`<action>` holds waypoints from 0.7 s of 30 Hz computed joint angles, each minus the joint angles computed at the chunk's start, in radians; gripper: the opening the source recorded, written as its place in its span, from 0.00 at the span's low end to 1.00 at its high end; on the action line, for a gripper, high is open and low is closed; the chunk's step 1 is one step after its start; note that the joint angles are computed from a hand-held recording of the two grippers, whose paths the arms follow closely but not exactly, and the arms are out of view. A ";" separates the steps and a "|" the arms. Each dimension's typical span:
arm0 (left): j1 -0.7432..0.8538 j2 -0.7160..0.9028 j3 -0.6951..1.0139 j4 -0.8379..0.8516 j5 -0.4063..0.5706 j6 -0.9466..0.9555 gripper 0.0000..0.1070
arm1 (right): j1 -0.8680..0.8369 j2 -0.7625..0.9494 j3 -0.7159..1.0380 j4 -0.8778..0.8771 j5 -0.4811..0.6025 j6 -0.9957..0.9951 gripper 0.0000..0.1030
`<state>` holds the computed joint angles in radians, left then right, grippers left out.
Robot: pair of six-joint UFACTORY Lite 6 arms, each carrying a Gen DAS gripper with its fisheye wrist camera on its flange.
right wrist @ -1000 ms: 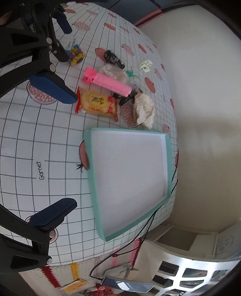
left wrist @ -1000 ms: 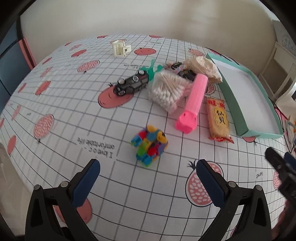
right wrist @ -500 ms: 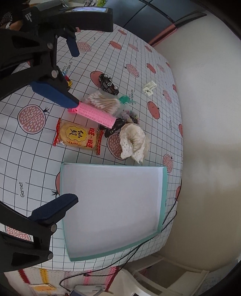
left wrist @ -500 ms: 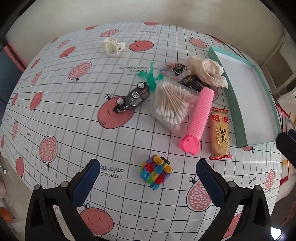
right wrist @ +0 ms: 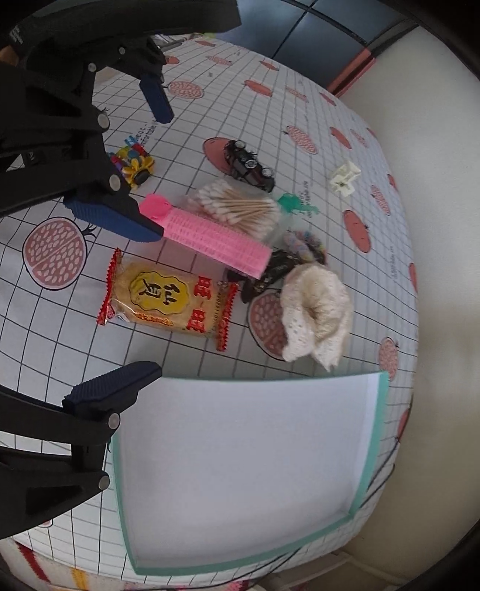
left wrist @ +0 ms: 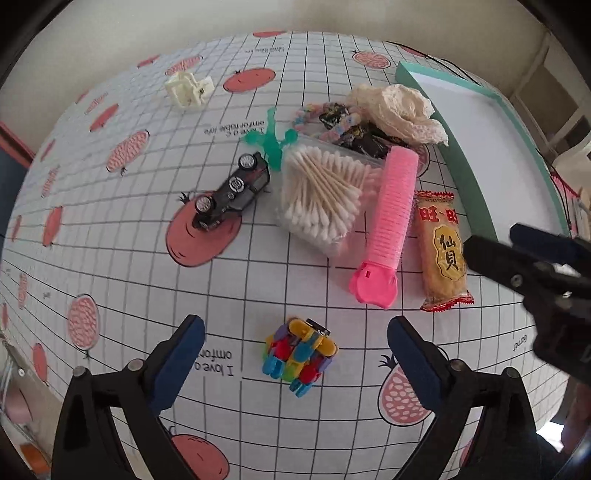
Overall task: Organize objects
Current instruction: 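Reach both grippers toward the block toy and the rice cracker packet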
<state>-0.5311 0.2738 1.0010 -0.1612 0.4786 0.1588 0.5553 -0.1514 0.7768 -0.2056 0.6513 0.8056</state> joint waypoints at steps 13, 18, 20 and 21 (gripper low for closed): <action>-0.051 -0.016 -0.040 0.099 0.003 -0.072 0.78 | -0.011 0.075 -0.002 0.044 -0.045 -0.029 0.62; -0.049 -0.013 -0.046 0.071 0.025 -0.048 0.66 | 0.005 0.122 0.021 0.029 -0.045 -0.012 0.59; -0.048 -0.018 -0.049 0.062 0.033 -0.040 0.61 | 0.008 0.139 0.026 0.033 -0.048 -0.015 0.58; -0.047 -0.021 -0.051 0.054 0.037 -0.031 0.59 | 0.010 0.146 0.028 0.032 -0.047 -0.015 0.58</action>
<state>-0.5776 0.2524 0.9497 -0.1073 0.5156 0.1277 0.5654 -0.0055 0.8050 -0.1733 0.6038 0.7910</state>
